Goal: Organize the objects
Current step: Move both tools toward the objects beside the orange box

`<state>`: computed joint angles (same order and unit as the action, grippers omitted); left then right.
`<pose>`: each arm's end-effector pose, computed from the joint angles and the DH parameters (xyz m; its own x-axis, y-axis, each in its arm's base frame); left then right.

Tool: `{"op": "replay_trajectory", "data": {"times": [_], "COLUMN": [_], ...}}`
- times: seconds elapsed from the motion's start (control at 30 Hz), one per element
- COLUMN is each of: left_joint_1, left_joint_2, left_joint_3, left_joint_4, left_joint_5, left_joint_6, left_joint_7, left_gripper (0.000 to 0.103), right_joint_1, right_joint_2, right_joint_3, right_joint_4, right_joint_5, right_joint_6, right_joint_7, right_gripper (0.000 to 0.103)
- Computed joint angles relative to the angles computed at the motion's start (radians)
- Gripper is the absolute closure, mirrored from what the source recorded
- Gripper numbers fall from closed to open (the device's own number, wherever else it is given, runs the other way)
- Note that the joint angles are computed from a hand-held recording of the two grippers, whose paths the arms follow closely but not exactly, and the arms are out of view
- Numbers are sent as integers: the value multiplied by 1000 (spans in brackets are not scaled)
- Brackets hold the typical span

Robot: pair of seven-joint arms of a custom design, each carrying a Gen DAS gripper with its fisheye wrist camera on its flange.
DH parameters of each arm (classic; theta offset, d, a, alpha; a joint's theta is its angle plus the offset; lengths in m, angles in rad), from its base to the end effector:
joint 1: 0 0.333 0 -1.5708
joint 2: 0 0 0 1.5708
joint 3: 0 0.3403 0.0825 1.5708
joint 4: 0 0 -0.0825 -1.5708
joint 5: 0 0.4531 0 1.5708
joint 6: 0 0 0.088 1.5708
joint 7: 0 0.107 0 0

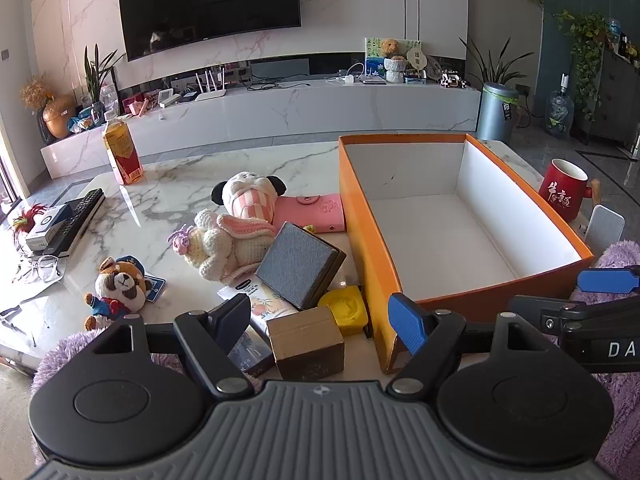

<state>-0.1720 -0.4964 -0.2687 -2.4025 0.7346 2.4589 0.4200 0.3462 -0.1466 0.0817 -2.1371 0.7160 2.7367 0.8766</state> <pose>0.4475 -0.2244 0.5459 0.2667 -0.9619 -0.0593 -0.6366 -0.1296 -0.7602 0.5672 0.2330 0.5449 0.5876 -0.7957 -0.1468 -0.5939 -0.3009 -0.7462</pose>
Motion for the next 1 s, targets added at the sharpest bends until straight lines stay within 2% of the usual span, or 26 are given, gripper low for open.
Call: {"op": "replay_trajectory", "data": {"times": [1.0], "left_joint_1": [-9], "left_joint_2": [-32], "left_joint_3": [5], "left_joint_4": [-23], "left_joint_5": [-42], "left_joint_6": [-25], "left_joint_7": [-2], "left_gripper": [16], "right_joint_1": [1], "right_joint_2": [-16], "right_joint_3": [2], "right_joint_4": [-10], "right_joint_5": [-22], "right_joint_6": [-11], "right_joint_7": [9], "right_gripper": [8]}}
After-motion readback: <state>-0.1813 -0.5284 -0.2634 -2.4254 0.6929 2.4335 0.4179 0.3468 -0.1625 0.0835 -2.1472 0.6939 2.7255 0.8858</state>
